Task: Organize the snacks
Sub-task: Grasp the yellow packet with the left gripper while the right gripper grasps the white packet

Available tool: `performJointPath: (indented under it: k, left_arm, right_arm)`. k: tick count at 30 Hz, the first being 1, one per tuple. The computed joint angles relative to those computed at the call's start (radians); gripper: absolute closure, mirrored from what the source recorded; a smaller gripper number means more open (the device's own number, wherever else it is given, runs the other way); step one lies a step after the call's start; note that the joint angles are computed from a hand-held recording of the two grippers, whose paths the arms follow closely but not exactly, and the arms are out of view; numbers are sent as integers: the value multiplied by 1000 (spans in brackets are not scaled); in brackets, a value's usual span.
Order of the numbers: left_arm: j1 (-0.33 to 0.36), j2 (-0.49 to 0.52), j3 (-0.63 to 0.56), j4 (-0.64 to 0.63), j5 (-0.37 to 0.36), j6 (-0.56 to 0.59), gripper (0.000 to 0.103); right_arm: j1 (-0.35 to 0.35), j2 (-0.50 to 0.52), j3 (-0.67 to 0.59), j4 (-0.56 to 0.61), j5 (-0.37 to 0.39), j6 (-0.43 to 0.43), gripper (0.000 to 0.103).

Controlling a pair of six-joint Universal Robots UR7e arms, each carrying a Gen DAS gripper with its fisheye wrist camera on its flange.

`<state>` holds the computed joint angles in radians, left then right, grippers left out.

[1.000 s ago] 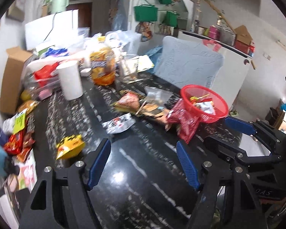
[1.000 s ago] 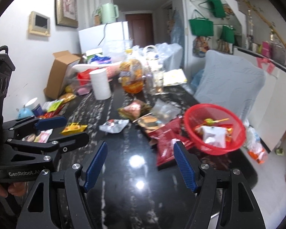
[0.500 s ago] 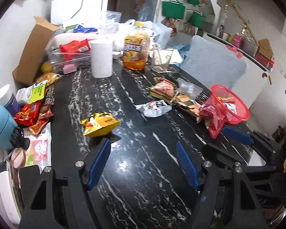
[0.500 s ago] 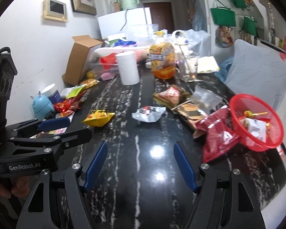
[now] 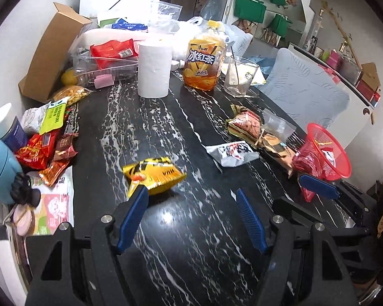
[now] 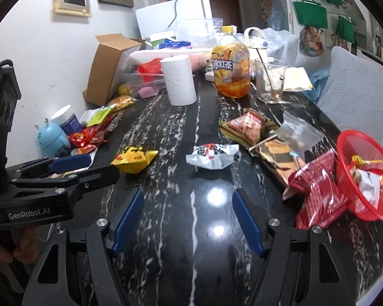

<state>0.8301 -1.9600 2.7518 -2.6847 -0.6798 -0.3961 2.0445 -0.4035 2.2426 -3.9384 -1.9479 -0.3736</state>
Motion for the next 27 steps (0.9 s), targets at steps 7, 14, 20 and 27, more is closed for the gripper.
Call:
performJointPath:
  k: [7, 14, 20, 27]
  left_arm:
    - [125, 160, -68, -173, -59, 139, 33]
    - [259, 269, -149, -230, -151, 225, 33]
    - [317, 329, -191, -273, -148, 274, 33]
    - [398, 368, -240, -250, -189, 272, 33]
  right_arm:
    - [-19, -5, -62, 90, -1, 14, 31]
    - [-31, 0, -141, 220, -16, 40, 31]
    - [-40, 13, -208, 307, -26, 38, 21]
    - [-48, 43, -288, 374, -38, 23, 21]
